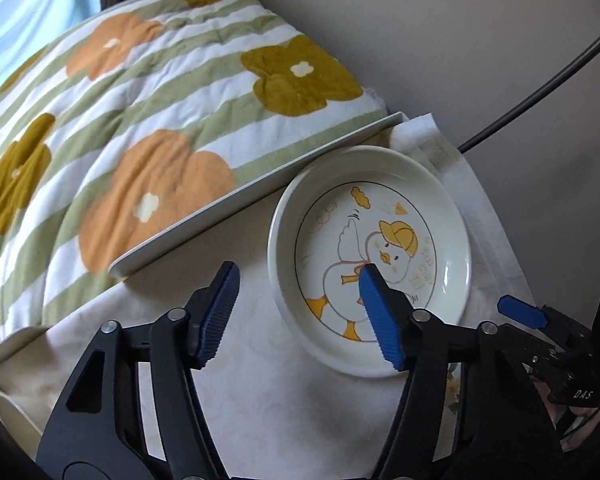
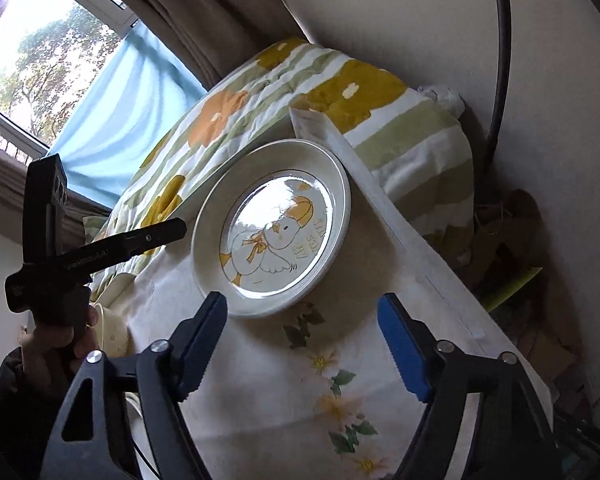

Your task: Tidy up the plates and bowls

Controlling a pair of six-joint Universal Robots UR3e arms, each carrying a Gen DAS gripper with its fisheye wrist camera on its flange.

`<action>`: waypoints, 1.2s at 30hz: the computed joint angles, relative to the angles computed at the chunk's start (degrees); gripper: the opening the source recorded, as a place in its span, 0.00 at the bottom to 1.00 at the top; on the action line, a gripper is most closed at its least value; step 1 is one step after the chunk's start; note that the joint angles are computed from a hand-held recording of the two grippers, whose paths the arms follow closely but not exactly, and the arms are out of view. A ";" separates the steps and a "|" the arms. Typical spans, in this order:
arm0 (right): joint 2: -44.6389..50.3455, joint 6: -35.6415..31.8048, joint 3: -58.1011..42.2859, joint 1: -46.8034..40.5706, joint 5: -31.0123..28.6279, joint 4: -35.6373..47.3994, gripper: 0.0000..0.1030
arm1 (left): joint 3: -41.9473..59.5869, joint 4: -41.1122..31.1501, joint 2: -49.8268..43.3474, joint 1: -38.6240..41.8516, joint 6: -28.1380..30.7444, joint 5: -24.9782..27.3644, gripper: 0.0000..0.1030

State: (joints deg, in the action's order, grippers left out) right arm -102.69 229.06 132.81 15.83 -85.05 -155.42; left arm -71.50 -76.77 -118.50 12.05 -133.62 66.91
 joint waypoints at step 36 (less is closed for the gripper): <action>5.88 -1.56 -3.91 1.98 -2.68 -2.71 0.16 | -11.06 5.76 9.55 1.89 2.51 0.40 0.18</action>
State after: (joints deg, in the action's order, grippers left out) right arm -96.81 227.50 128.90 17.82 -87.73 -158.14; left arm -82.56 -71.01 -108.96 13.95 -131.11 67.30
